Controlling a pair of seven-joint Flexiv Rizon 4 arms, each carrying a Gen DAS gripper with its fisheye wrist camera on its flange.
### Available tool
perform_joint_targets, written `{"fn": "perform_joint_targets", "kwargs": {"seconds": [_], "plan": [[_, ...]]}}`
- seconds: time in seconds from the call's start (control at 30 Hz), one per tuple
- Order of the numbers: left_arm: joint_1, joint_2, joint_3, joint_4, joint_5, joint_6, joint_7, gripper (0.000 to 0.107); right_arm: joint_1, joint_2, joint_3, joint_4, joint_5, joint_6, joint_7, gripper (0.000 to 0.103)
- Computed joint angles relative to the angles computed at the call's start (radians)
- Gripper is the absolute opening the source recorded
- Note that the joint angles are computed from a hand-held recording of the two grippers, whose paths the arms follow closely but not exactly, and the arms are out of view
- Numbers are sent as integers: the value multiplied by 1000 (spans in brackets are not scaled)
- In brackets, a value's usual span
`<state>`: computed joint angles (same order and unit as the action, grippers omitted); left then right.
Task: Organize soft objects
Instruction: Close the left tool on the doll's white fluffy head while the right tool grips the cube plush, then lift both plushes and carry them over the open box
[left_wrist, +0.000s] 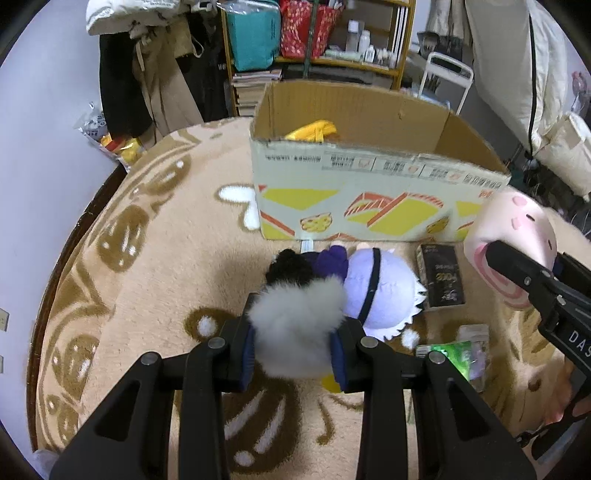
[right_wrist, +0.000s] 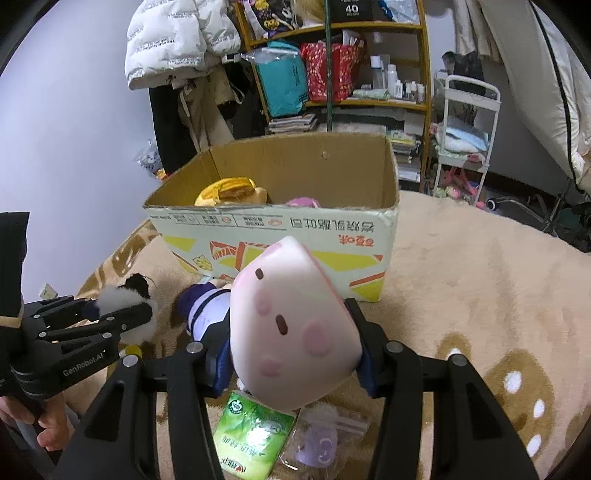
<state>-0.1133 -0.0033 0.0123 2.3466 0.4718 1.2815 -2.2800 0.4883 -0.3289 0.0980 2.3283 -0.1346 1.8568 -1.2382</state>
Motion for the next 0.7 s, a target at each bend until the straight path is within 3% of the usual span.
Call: {"fn": "perform_joint_targets", "kwargs": {"seconds": [0.2, 0.33, 0.5, 0.7], "plan": [[19, 73, -17, 8, 132, 18, -136, 32, 84, 59, -69, 46, 65, 33, -34, 55], [68, 140, -71, -2, 312, 29, -314, 32, 162, 88, -126, 66, 147, 63, -87, 55], [120, 243, -177, -18, 511, -34, -530, 32, 255, 123, -178, 74, 295, 117, -180, 54], [130, 319, -242, -27, 628, -99, -657, 32, 298, 143, -175, 59, 450, 191, -310, 54]]}}
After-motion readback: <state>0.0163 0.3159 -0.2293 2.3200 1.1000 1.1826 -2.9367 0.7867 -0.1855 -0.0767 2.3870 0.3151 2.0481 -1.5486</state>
